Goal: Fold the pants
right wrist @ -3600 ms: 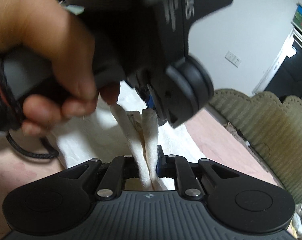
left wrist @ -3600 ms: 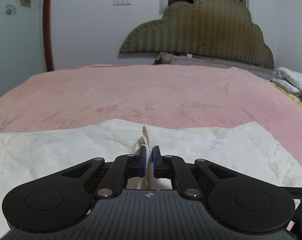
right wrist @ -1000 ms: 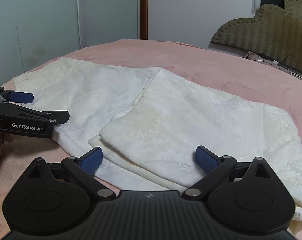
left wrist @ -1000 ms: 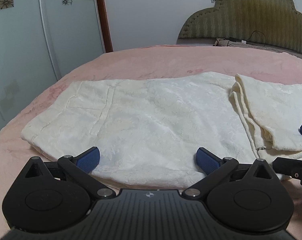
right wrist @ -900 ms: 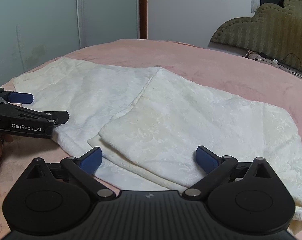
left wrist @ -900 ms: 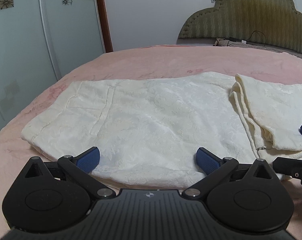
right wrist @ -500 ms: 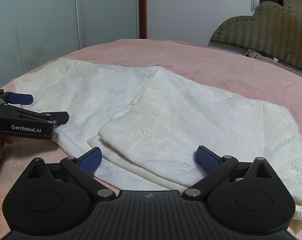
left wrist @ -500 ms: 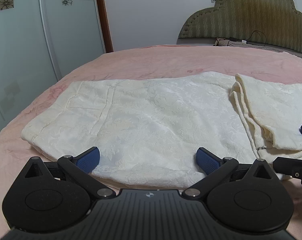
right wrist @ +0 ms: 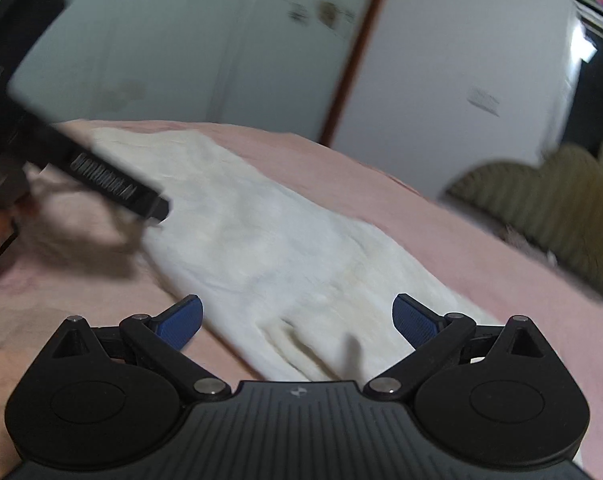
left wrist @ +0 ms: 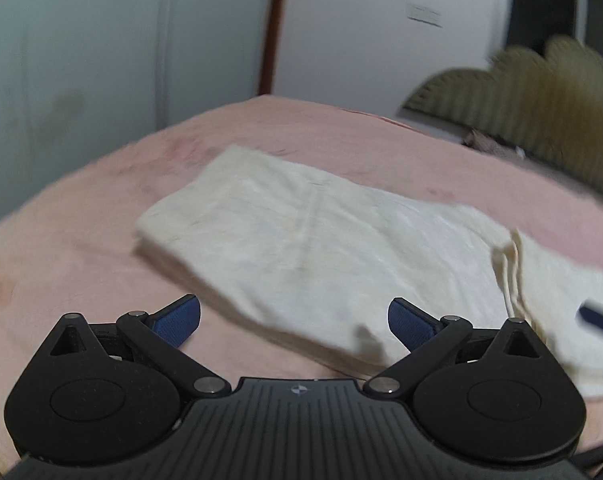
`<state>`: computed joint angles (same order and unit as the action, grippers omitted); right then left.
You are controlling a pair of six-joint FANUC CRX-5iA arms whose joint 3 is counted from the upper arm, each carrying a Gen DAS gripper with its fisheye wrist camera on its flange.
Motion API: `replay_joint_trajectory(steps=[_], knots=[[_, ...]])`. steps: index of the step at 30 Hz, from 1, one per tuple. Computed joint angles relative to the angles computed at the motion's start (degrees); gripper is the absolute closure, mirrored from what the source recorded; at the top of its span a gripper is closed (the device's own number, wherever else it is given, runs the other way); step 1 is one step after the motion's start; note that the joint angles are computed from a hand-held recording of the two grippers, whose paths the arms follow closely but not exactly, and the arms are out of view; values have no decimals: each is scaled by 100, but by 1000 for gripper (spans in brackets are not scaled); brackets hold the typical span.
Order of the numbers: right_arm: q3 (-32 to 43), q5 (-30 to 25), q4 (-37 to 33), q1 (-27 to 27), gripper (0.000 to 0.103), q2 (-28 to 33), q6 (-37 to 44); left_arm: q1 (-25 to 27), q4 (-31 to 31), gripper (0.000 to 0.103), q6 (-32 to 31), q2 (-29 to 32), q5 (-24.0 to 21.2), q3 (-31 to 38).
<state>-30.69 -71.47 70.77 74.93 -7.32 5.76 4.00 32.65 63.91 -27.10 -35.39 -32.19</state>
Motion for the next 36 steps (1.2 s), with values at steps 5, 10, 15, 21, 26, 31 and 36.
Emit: replay_joint_trajectory(steps=[5, 10, 15, 21, 26, 31, 36], knots=[[469, 351, 192, -199, 2, 682, 1086, 1072, 1947, 2, -161, 500, -1287, -116], [797, 518, 526, -467, 3, 1132, 1577, 1225, 2896, 1, -576, 745, -1585, -265], [1171, 922, 603, -716, 42, 1523, 1831, 977, 3395, 1, -719, 765, -1241, -446], [1414, 1401, 528, -1038, 62, 1637, 1800, 931, 4544, 1, -1105, 1190, -1779, -527], [1179, 2014, 627, -1335, 70, 1143, 411, 640, 5246, 1, -1011, 1676, -1774, -353], [991, 3011, -372, -1503, 70, 533, 751, 450, 5157, 4, -754, 2067, -1542, 108], [265, 4663, -46, -2053, 69, -266, -315, 515, 4196, 19, -183, 2091, -1325, 437]])
